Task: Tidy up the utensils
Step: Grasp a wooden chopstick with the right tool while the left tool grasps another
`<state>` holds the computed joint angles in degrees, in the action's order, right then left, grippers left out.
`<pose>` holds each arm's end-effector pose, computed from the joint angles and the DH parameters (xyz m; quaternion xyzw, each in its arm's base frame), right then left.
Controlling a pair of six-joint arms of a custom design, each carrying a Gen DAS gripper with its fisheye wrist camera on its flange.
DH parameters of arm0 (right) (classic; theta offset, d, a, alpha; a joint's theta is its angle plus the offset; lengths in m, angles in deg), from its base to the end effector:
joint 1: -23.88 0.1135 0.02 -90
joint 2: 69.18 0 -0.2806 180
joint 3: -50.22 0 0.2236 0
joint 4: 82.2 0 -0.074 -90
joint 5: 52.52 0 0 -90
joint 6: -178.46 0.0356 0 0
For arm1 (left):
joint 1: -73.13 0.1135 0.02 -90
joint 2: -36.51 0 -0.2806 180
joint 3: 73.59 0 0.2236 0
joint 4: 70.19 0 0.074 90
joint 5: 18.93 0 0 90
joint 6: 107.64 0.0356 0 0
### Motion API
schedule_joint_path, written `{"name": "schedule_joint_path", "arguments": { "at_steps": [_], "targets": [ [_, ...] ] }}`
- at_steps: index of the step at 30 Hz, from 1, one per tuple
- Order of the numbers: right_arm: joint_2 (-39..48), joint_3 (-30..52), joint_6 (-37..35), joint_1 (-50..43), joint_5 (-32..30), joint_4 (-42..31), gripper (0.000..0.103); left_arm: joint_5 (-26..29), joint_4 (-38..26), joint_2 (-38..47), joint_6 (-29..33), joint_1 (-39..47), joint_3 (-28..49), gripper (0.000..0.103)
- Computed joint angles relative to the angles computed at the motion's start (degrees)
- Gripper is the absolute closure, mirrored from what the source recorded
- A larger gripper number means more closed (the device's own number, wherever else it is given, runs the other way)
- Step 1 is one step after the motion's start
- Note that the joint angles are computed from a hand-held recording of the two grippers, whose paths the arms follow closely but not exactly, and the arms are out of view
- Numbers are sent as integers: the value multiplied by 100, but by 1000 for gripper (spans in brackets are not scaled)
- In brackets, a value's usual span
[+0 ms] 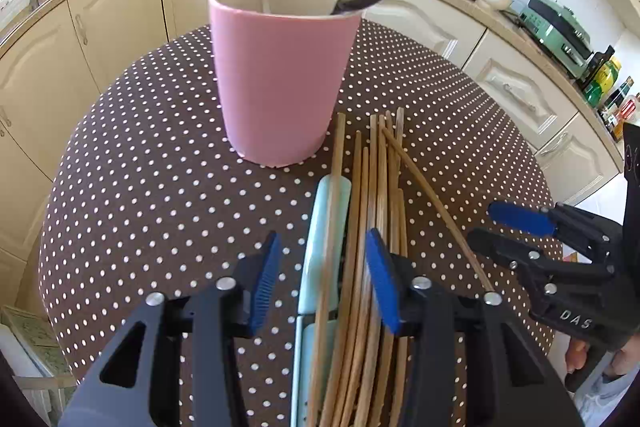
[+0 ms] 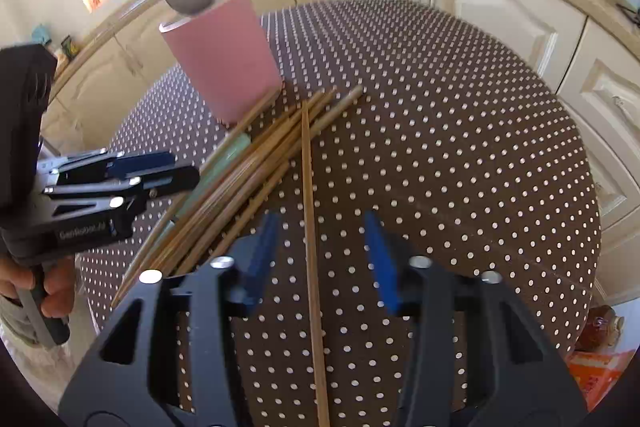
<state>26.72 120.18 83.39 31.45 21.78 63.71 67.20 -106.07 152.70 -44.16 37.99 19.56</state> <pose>0.3001 0.0496 0.2010 -0.1404 0.9472 0.1375 0.2532 0.3335 -0.2318 0.1840 0.0633 0.9609 -0.1093 0.2466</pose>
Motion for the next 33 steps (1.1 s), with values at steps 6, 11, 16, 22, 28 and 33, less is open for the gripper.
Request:
{"name": "schedule_joint_path", "arguments": {
  "at_steps": [6, 11, 16, 22, 28, 33],
  "targets": [
    [498, 621, -283, 187, 236, -661, 71, 32, -591, 443, -51, 5, 799, 74],
    [857, 1008, -400, 270, 416, -967, 77, 32, -1114, 895, 17, 22, 1524, 84],
    [1300, 1661, -372, 393, 472, -1295, 90, 67, -1286, 1217, 47, 32, 1997, 95],
    [1644, 2135, -363, 234, 267, -1426, 97, 69, -812, 1036, -32, 24, 1578, 98],
    [1333, 1603, -301, -44, -77, -851, 97, 23, 229, 341, 8, -82, 482, 98],
    [914, 1251, -257, -291, -599, -494, 97, -96, 969, -169, 159, -302, -235, 98]
  ]
}}
